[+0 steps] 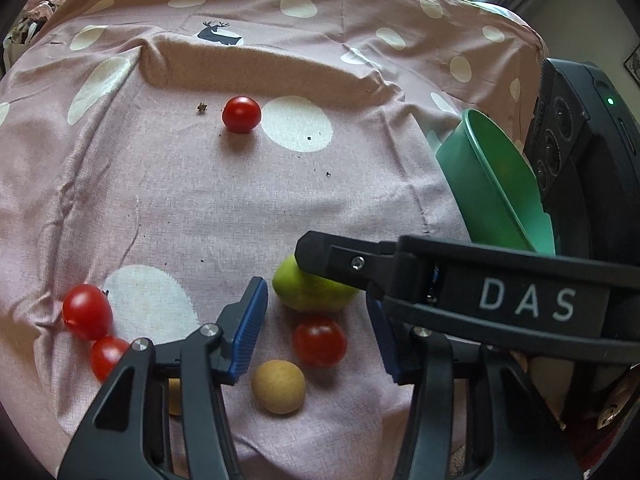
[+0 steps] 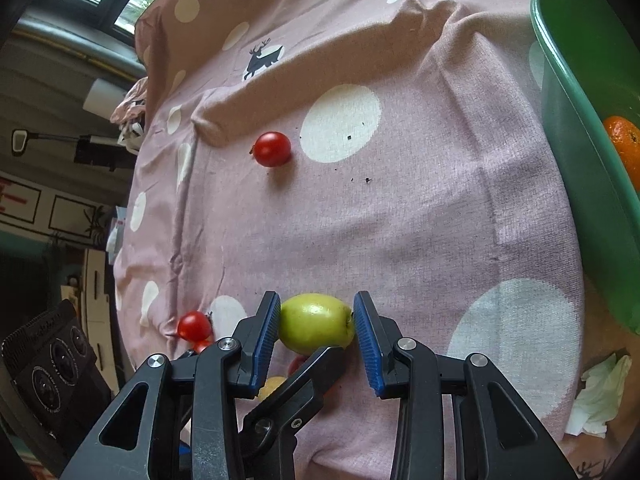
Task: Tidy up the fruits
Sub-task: 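Close the right tool on the yellow-green lime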
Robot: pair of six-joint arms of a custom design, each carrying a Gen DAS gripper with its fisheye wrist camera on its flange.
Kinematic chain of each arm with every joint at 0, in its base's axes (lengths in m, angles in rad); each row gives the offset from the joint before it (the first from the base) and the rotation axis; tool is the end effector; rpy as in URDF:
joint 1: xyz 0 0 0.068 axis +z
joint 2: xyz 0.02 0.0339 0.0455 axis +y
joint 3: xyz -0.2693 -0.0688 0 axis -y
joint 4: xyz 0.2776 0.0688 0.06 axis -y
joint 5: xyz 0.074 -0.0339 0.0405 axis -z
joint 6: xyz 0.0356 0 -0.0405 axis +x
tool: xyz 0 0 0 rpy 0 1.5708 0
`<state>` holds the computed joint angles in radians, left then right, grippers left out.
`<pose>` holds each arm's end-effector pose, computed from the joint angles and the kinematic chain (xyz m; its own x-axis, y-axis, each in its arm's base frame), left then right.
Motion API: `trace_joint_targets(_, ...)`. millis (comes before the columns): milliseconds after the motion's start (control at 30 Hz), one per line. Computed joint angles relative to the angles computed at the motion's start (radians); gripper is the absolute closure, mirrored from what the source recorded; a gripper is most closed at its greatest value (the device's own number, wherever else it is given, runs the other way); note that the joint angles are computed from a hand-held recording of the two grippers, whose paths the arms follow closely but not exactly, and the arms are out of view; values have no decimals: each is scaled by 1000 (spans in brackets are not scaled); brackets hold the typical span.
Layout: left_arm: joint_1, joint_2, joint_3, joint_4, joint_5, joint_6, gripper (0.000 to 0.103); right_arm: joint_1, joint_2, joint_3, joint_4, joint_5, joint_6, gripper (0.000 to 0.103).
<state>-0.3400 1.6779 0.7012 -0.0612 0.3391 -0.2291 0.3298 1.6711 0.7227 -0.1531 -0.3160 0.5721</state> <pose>0.2869 -0.1141 0.0922 -0.8984 0.0906 -0.4297 0.2770 0.8762 -0.3944 0.2862 0.1097 0.0947 -0.9481 0.2194 -0.2302 0.0862 0.8742 0.4779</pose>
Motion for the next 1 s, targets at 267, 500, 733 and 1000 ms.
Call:
trace_joint_targets(267,-5,1,-5,20,-6,-1,58,-8,3,-8,12,-12,-7,64)
trace_joint_targets(500,-2,-45,-31,36,-12,-7,58,4,-25,-21,24,4,-26,64)
trace_joint_targets(733,-15,-155,-79,56,-49,-16,59,14,-117,-67,50,5,-28,61)
trace_joint_targets(1000,-38,-225,-101,73,-68,-14,59,41,-226,-107,51,69,-28,59)
